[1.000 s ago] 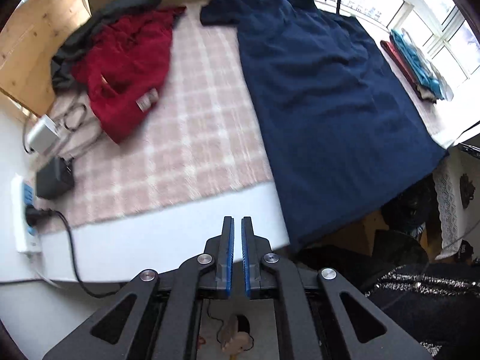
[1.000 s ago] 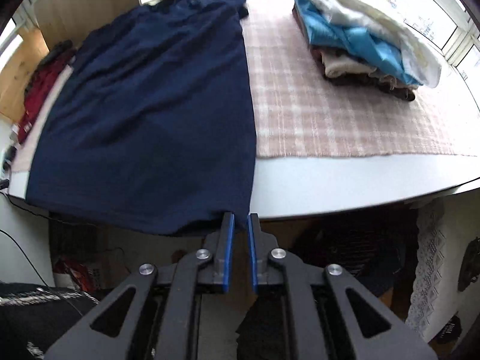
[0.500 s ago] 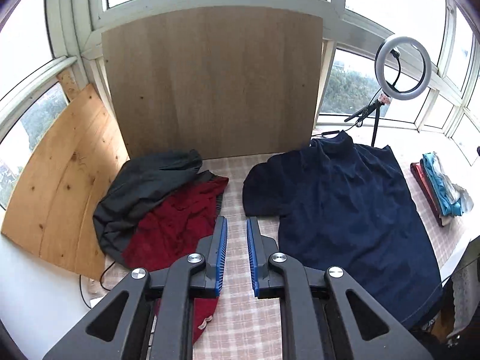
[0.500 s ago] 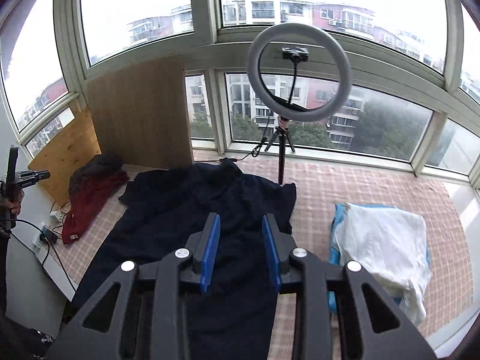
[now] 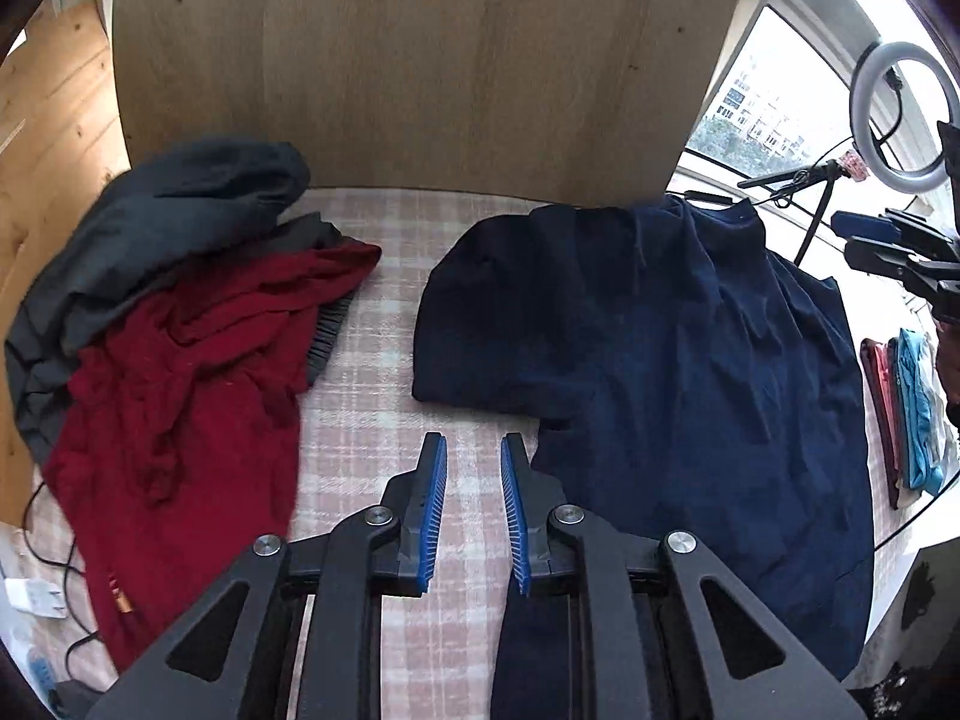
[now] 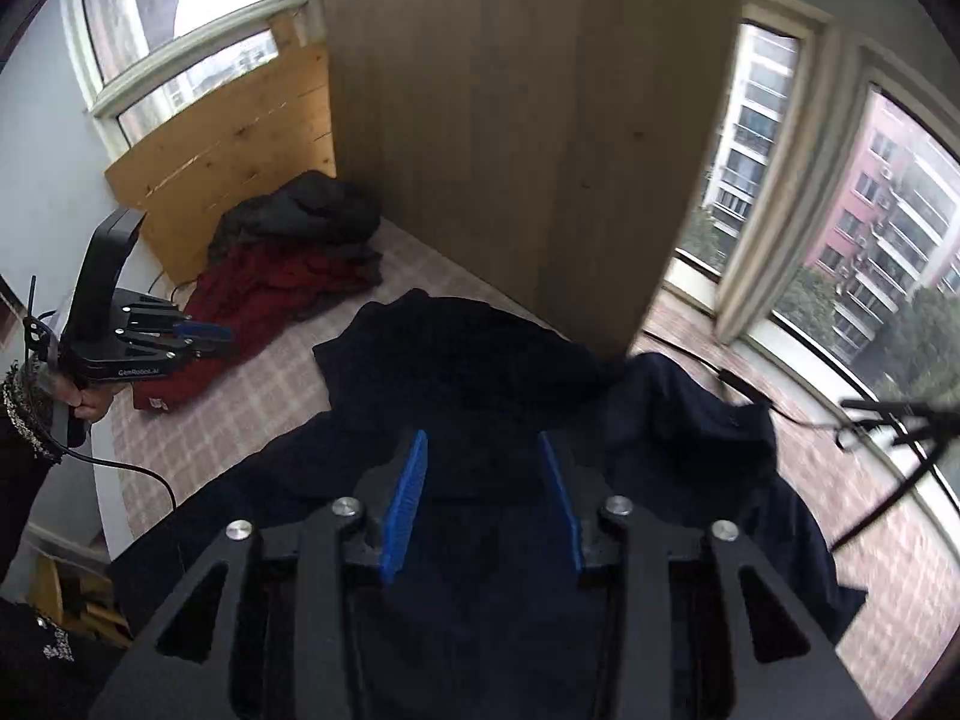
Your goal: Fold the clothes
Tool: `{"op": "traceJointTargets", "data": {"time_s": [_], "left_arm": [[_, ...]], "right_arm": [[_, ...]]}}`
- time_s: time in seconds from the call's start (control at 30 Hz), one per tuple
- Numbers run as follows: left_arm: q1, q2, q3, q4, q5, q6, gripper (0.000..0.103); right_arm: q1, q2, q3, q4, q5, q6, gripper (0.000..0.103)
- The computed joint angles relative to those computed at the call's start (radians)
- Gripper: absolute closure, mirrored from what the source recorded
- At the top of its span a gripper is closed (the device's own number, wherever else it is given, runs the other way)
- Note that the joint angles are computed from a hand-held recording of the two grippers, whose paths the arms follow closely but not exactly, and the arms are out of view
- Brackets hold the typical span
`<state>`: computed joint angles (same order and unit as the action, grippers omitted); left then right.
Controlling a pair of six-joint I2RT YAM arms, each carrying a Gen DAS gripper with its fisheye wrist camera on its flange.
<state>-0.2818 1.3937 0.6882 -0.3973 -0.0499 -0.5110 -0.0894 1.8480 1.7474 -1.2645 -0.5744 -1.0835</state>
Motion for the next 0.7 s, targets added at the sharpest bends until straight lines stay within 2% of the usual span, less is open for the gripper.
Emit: {"op": "traceJointTargets", "data": {"time_s": [0.07,0.23,0.4,0.43,0.47,0.53,0.57,0.63,0.67,0.7], "left_arm": [[0.038,0.118,0.013,0.071,0.024,0.008,0.084],[0.132,0.292,0.039,0.202,0.091,0.030,0.079],[0.164,0.345,0.032,0.295,0.146,0.061,0.072],[0.162,0.346,0.032,0.301,0.142,0.056,0.073],[0.159,0.346,0.031,0.308,0.138,0.053,0.080],[0.146,0.337,0.020,0.331,0.136,0.077,0.101],[0.133,0.327,0.014,0.332,0.127,0.094,0.102],[0.108,0.305,0.003,0.333,0.113,0.126,0.102],[0.102,0.280,-0.009,0.334,0.122,0.136,0.102],[0.098,0.247,-0.026,0.336,0.139,0.143,0.102]], "right_arm": [[0.113,0.032,-0.040,0.113,0.045,0.051,0.061],[0.322,0.192,0.003,0.273,0.169,0.109,0.061],[0.403,0.354,0.130,0.298,0.225,0.136,0.061],[0.408,0.373,0.142,0.302,0.226,0.138,0.060],[0.409,0.389,0.153,0.296,0.223,0.140,0.057],[0.408,0.422,0.177,0.282,0.215,0.142,0.057],[0.408,0.438,0.190,0.275,0.211,0.143,0.057],[0.400,0.455,0.200,0.261,0.200,0.135,0.076],[0.393,0.448,0.191,0.253,0.198,0.121,0.102],[0.378,0.424,0.160,0.264,0.196,0.105,0.100]]}}
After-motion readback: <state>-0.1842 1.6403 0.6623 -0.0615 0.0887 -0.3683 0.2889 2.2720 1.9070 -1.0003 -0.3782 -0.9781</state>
